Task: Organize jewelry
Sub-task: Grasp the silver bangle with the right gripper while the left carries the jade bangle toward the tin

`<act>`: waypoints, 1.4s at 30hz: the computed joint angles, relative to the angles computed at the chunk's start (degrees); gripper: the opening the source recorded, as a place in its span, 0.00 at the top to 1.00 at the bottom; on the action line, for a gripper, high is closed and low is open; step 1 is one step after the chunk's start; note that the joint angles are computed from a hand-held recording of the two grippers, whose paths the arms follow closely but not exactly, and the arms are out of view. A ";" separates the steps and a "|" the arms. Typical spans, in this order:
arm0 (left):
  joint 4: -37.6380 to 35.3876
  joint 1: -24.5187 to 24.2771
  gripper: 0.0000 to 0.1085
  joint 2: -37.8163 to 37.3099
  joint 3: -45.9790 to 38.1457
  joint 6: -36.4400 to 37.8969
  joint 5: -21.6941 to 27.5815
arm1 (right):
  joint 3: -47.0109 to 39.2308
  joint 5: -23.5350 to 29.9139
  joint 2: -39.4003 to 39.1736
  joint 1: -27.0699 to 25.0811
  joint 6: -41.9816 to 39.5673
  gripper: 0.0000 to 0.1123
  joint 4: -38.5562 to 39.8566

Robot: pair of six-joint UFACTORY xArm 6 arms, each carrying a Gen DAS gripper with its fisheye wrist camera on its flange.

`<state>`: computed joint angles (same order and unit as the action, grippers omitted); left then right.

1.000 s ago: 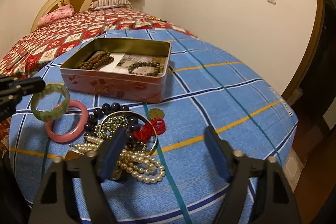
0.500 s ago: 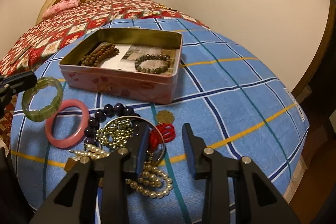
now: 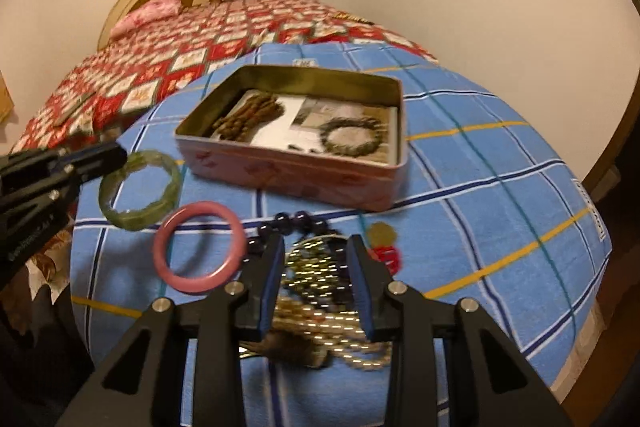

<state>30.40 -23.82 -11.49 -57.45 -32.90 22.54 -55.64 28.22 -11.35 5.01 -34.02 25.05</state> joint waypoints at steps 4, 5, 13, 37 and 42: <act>-0.08 0.38 0.97 -0.28 0.51 -0.17 0.14 | -0.45 -0.10 1.57 1.14 4.08 0.69 -4.02; -0.45 0.47 0.97 -0.19 0.56 -0.06 0.18 | -0.44 -0.14 1.81 1.33 4.17 0.69 -4.03; -0.98 0.80 0.97 -0.57 1.01 0.15 -0.45 | 1.17 -0.82 0.97 2.10 2.38 0.92 -4.13; -0.64 2.41 0.97 3.93 -6.62 3.38 -2.03 | -1.85 -7.63 0.03 1.90 -13.90 0.93 14.81; -4.81 2.79 0.97 8.61 -12.14 7.70 -2.02 | -6.97 -6.11 3.72 1.57 -14.27 0.93 14.33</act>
<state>25.59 -21.04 -2.89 -69.59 -25.20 20.51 -62.61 22.10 -7.63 6.58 -48.29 39.38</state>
